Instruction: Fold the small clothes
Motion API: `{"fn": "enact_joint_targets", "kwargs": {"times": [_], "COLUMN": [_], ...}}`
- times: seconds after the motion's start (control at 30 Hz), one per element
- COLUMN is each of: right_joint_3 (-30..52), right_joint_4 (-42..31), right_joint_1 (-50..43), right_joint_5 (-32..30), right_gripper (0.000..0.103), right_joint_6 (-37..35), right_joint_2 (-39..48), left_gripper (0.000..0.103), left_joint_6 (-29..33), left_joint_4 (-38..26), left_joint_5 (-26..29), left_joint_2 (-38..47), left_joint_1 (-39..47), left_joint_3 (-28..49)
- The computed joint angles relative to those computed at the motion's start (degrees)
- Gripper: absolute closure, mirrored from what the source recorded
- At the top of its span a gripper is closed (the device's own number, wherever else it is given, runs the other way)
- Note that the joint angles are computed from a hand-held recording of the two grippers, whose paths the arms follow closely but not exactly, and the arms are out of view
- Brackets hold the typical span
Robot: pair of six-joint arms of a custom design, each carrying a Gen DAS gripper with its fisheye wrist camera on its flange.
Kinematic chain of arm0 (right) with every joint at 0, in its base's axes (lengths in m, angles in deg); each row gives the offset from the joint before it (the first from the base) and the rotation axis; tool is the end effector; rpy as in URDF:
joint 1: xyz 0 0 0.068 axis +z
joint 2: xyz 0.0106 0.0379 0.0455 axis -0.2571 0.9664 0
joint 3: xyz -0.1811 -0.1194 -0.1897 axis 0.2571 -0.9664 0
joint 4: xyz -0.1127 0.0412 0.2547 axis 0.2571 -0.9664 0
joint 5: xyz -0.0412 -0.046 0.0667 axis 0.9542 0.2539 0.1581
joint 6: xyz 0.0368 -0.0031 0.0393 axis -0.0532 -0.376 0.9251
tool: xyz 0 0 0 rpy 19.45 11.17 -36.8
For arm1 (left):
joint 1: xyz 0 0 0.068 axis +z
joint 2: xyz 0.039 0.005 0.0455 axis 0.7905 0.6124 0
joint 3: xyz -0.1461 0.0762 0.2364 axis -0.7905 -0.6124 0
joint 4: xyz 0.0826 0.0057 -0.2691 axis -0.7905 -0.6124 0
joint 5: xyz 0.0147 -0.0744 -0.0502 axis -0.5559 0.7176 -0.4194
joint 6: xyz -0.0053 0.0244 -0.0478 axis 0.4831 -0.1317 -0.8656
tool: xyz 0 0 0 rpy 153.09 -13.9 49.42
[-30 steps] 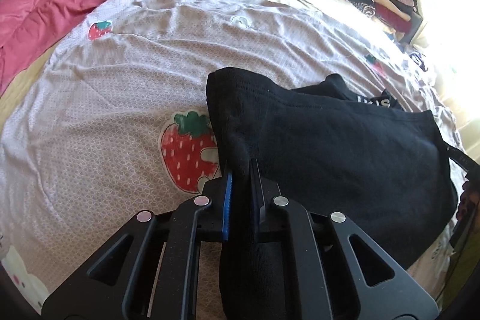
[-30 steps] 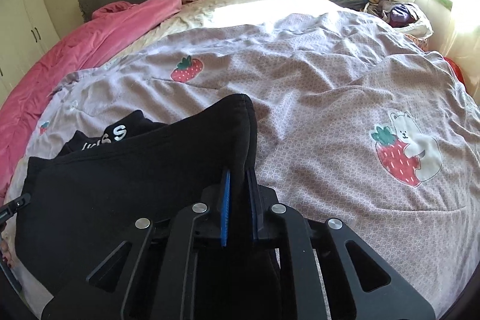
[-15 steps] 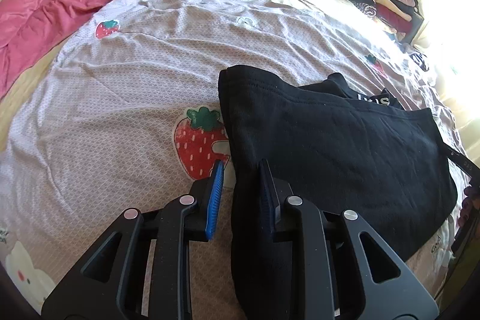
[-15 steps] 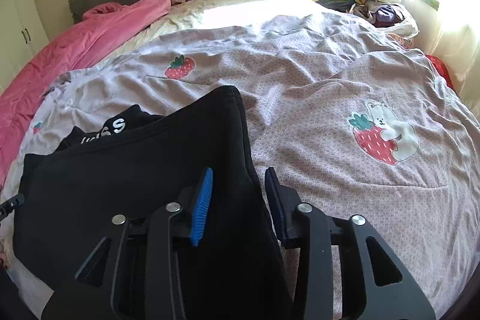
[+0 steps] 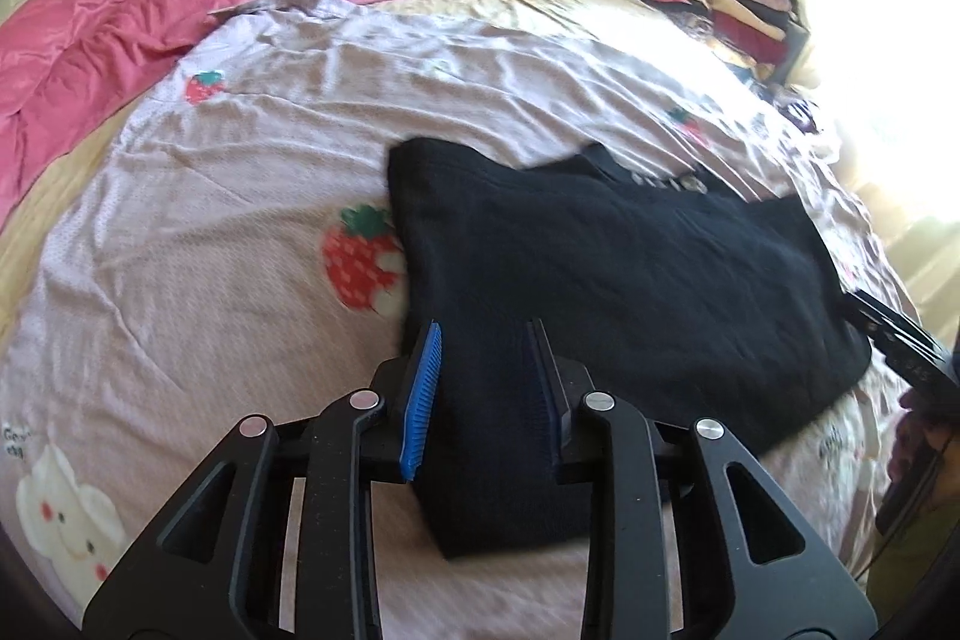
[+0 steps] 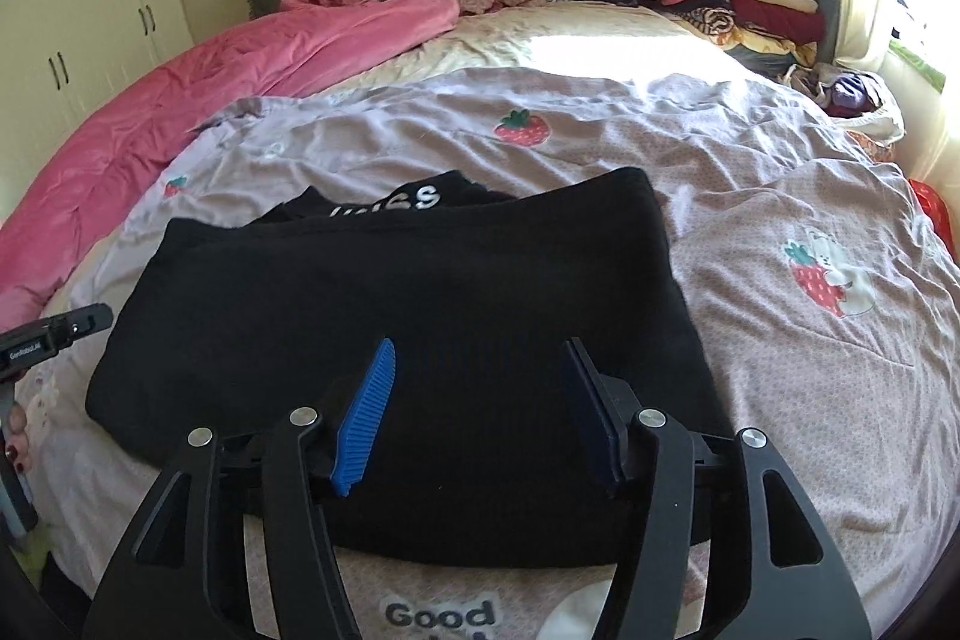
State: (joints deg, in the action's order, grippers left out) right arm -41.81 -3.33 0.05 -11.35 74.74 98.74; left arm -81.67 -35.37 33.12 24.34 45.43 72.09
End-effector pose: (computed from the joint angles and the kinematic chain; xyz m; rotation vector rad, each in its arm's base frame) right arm 0.1743 0.0407 0.1345 0.1702 2.3365 0.1101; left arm 0.2735 -0.0423 0.1575 0.3446 2.4559 -0.3601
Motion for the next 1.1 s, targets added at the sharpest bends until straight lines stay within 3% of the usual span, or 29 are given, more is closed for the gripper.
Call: {"fn": "enact_joint_targets", "kwargs": {"times": [0.07,0.2,0.3,0.4,0.67,0.87,0.97,1.03,1.1], "right_joint_3": [-0.44,-0.98,-3.61,-2.95,-4.21,-4.33,-3.74,-3.33,-2.93], "right_joint_4": [0.01,1.55,6.24,5.53,1.33,-3.99,-6.04,-7.26,-8.53], "right_joint_1": [2.56,2.96,-1.01,-0.1,0.21,3.04,5.31,6.67,8.03], "right_joint_5": [1.21,4.71,-0.19,0.69,0.08,1.43,3.14,3.94,4.57], "right_gripper": [0.045,0.038,0.038,0.038,0.037,0.023,0.019,0.019,0.019], "right_joint_6": [0.76,1.83,1.43,1.6,2.88,4.21,4.79,5.1,5.49], "right_joint_2": [1.38,8.15,9.6,9.84,3.16,-4.88,-7.23,-8.78,-10.17], "left_gripper": [0.073,0.071,0.07,0.07,0.068,0.062,0.046,0.045,0.034], "left_joint_6": [0.56,1.11,1.09,0.82,0.42,0.01,-0.11,0.04,0.02], "left_joint_4": [0.52,3.19,4.57,4.04,2.32,0.01,-0.74,-1.51,-1.86], "left_joint_5": [-1.32,-4.95,-3.94,-3.83,-2.15,-1.17,-1.41,-1.03,-1.51], "left_joint_2": [-0.56,2.02,3.31,2.5,-0.02,-3.82,-5.43,-6.51,-7.5], "left_joint_1": [-2.37,-4.62,-3.57,-3.51,-2.45,-2.05,-1.72,-1.38,-1.22], "left_joint_3": [-1.96,-4.14,-4.96,-5.16,-5.62,-5.79,-5.9,-5.94,-6.11]}}
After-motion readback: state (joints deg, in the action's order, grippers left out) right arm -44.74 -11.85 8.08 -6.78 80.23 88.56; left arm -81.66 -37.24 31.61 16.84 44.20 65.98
